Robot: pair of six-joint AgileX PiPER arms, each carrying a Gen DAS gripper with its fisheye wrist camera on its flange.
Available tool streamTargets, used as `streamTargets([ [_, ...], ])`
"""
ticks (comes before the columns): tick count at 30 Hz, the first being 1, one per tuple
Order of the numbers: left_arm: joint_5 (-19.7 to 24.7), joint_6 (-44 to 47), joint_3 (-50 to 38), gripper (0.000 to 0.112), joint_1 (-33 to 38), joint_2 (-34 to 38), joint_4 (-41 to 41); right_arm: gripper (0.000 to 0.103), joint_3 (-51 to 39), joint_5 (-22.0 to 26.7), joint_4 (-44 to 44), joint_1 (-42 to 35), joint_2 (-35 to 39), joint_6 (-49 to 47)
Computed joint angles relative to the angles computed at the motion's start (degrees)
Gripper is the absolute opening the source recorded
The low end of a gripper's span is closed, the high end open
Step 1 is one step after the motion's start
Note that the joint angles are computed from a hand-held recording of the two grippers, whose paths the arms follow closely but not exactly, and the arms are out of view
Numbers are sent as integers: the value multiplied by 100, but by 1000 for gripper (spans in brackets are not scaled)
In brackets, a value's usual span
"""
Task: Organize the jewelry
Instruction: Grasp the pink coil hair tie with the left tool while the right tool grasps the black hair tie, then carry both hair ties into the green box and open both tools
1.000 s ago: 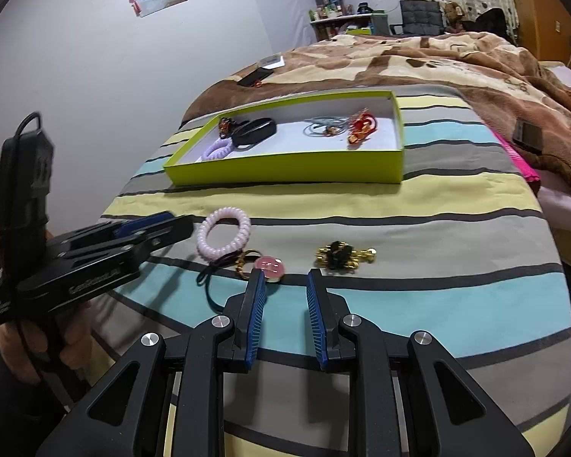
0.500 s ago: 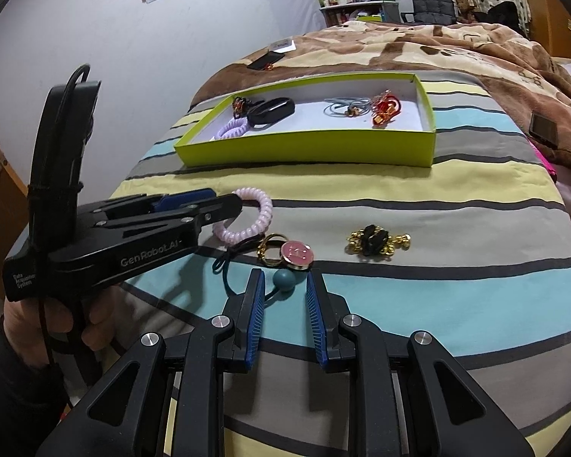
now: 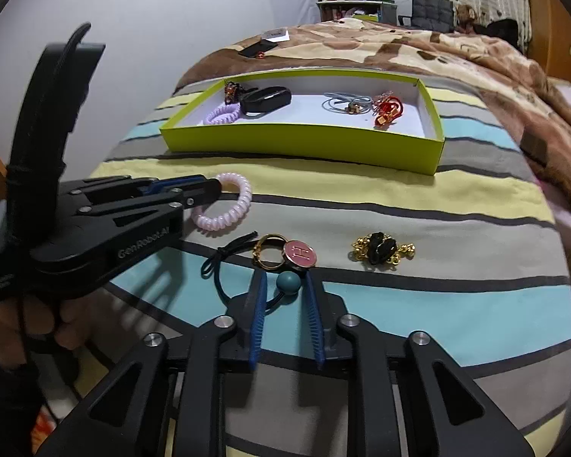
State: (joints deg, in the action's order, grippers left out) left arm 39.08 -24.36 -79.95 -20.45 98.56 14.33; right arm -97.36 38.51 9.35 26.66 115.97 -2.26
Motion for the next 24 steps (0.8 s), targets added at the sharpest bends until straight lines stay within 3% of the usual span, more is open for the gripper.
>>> streamTargets([
  [13,-424,3,619,10,71,-546,-370,13,395,-372,-114,-76,-363,26],
  [24,-571,28,707,10,73,-862,-481,13,385,-548,339,-293,-524,-290],
])
